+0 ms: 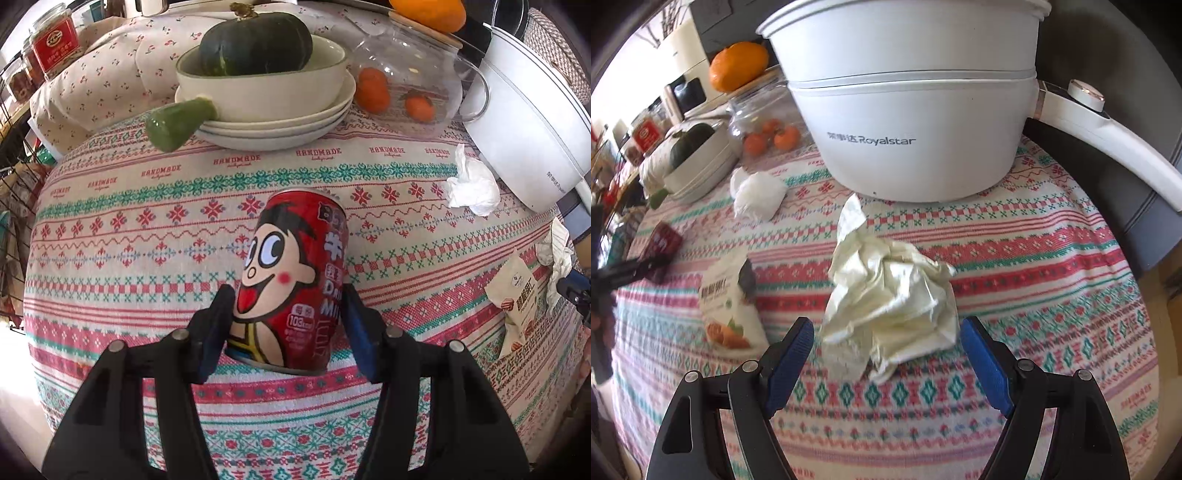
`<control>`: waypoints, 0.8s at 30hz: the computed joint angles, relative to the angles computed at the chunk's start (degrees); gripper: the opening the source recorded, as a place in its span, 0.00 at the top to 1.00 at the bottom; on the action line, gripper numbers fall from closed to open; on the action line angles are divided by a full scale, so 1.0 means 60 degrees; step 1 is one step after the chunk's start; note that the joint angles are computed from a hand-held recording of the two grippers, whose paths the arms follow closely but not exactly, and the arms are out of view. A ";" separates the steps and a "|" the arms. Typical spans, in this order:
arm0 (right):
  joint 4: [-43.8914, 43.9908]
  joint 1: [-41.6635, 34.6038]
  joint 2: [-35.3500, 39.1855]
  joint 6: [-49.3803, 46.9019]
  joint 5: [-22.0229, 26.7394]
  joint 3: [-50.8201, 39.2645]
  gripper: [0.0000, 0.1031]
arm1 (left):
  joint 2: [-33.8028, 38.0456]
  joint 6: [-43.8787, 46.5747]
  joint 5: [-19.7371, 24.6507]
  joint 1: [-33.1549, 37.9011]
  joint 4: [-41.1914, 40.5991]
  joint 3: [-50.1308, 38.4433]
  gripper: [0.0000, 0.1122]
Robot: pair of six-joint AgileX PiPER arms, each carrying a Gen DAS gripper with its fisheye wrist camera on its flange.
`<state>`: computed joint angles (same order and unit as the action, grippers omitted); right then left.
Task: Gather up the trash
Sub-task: 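Grasp the red milk can with the left gripper, then grasp the crumpled tissue paper with the right gripper while the left holds the can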
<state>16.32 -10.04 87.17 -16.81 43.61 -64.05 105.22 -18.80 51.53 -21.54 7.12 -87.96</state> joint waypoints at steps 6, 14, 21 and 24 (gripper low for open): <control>-0.0227 0.0183 0.0857 0.0749 -0.0773 -0.0204 0.22 | -0.0855 -0.1104 -0.0237 -0.0654 0.0568 0.1274 0.48; 0.0413 -0.0514 0.0301 0.0297 -0.0330 -0.0004 0.59 | -0.2058 -0.2390 -0.0086 -0.1496 0.0690 0.2689 0.49; 0.0509 -0.1577 -0.1436 -0.0638 0.1345 0.0285 0.60 | -0.3676 -0.4052 0.0548 -0.3106 0.1165 0.3778 0.52; 0.0935 -0.2363 -0.2347 -0.1541 0.2289 0.0447 0.60 | -0.4224 -0.4597 0.0985 -0.3910 0.1273 0.4086 0.52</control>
<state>21.94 -24.22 73.09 -26.06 57.35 -61.37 79.87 -46.39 57.44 -45.00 14.76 -63.45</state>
